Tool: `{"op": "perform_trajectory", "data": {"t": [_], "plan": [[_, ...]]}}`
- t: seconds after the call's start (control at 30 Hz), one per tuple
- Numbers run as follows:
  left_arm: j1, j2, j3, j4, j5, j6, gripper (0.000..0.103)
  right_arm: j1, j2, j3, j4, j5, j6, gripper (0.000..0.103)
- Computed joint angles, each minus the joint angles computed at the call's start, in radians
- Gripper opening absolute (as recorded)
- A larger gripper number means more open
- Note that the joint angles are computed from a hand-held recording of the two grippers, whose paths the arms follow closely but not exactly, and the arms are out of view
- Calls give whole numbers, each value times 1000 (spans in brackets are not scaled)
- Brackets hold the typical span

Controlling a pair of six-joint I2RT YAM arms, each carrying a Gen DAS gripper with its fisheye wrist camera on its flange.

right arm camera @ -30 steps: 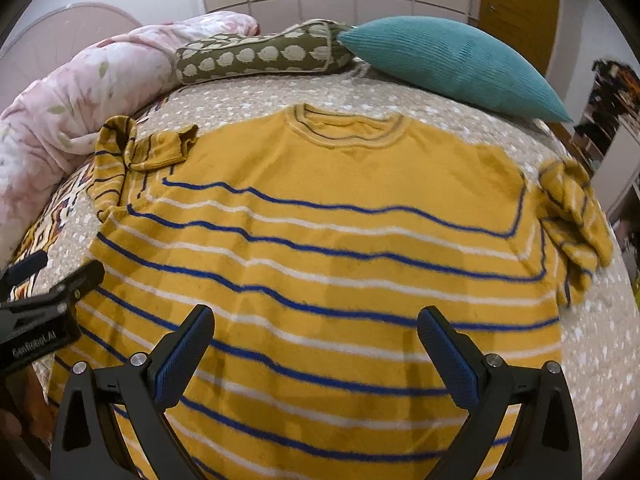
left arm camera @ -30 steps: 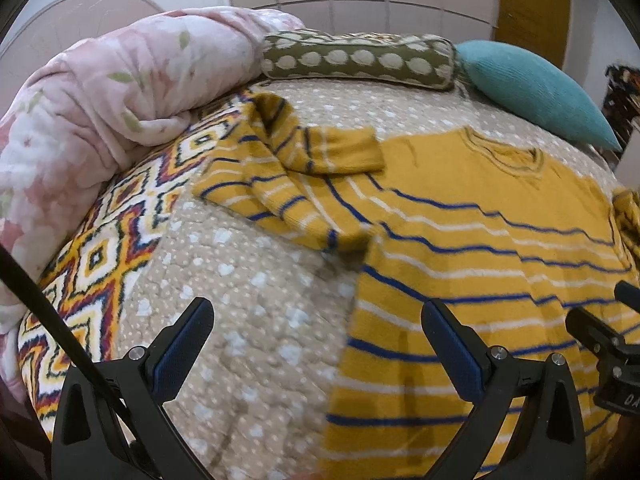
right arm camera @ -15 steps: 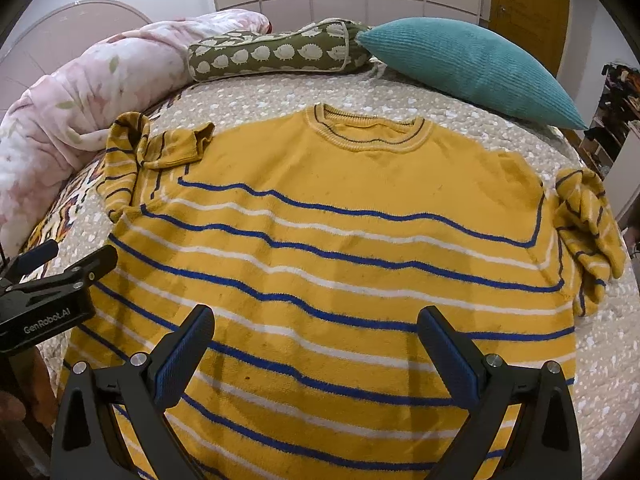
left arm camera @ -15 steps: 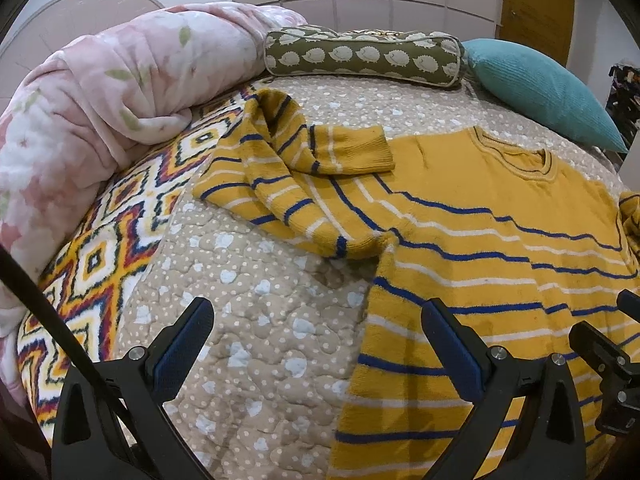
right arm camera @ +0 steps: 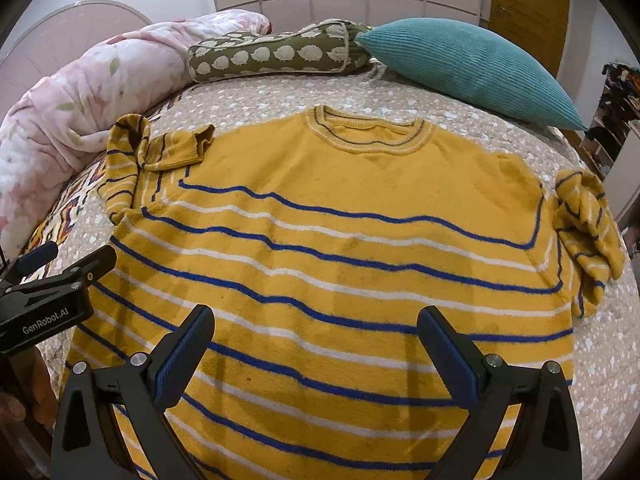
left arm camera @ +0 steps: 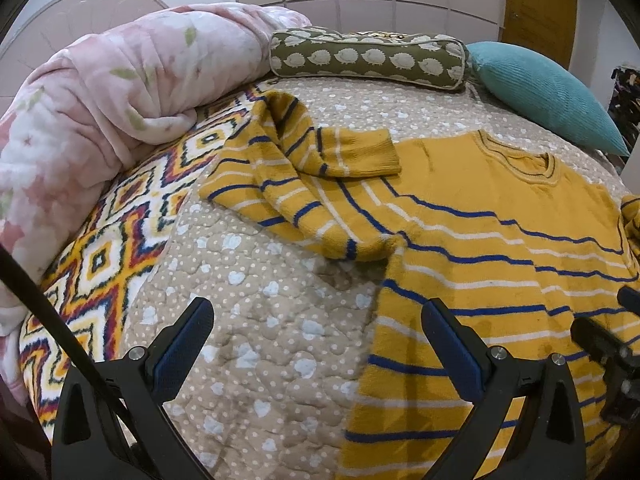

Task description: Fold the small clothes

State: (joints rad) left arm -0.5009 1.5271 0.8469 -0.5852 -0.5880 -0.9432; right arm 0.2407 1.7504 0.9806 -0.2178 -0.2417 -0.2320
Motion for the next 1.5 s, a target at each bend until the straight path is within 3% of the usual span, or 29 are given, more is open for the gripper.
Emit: {"op": "perform_trajectory", "data": {"t": [0.2, 0.37, 0.63, 0.7, 0.77, 0.87, 1.1, 1.27, 1.5], "plan": [[109, -37, -55, 64, 44, 42, 103, 61, 96, 143, -8, -52, 29, 103], [225, -44, -96, 138, 89, 96, 103, 137, 293, 427, -91, -124, 86, 92], [323, -48, -167, 258, 170, 145, 103, 230, 622, 887, -221, -137, 169, 75], [324, -50, -172, 270, 173, 153, 103, 245, 733, 1047, -291, -166, 187, 64], [321, -53, -175, 276, 170, 160, 103, 253, 817, 1171, -349, -190, 199, 15], [321, -65, -182, 277, 167, 152, 103, 243, 766, 1084, -255, -245, 236, 7], [274, -108, -187, 240, 131, 122, 103, 175, 442, 707, -48, -301, 220, 6], [178, -143, -169, 185, 99, 68, 103, 32, 250, 554, -10, -342, 203, 6], [65, -15, -90, 130, 85, 13, 103, -198, 193, 520, -43, -364, 136, 2]]}}
